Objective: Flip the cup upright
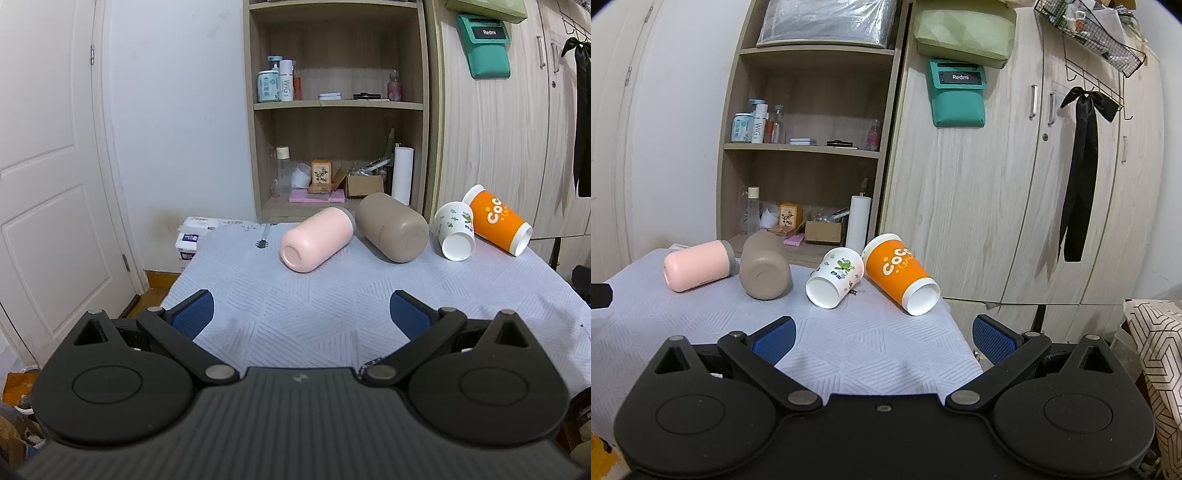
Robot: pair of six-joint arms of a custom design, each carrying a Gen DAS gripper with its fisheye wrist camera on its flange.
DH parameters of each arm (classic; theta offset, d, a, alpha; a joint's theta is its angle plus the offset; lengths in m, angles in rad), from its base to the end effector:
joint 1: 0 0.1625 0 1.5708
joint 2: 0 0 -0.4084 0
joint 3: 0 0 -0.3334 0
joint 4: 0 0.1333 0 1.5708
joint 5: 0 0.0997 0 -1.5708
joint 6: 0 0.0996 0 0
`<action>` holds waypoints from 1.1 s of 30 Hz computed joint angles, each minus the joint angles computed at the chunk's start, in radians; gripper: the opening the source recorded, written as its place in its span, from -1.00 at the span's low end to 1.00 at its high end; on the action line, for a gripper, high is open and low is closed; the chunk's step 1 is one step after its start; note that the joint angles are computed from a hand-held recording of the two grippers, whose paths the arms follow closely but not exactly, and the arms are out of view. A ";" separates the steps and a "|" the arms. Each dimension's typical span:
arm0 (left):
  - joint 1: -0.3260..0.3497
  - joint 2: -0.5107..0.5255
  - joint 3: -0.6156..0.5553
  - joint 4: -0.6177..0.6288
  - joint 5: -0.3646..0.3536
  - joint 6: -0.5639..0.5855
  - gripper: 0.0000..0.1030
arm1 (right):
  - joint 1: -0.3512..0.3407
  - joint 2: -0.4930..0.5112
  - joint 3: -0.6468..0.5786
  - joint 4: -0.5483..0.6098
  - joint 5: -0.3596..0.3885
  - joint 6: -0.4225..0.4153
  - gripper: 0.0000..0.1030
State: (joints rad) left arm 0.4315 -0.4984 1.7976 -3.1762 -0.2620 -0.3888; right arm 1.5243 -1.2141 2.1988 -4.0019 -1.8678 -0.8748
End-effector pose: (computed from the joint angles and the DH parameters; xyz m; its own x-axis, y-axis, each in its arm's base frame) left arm -0.4045 -0.4389 0.0420 -0.6733 -0.0461 -0.7379 0.6601 0.4120 -0.6281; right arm 0.0839 -0.4383 0.3545 -0.6082 0.1194 0.7848 -0.7190 0.3362 -0.6083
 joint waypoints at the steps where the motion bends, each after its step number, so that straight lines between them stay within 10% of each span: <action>1: 0.002 0.000 -0.007 0.013 -0.009 -0.004 1.00 | -0.003 -0.005 0.002 0.005 0.005 0.003 1.00; 13: 0.029 0.041 -0.269 0.203 -0.235 0.038 1.00 | -0.131 -0.166 -0.067 0.371 0.282 -0.083 1.00; 33: 0.135 0.541 -1.213 0.539 -0.503 0.091 0.94 | -0.290 -0.060 -0.462 0.856 0.542 -0.325 0.99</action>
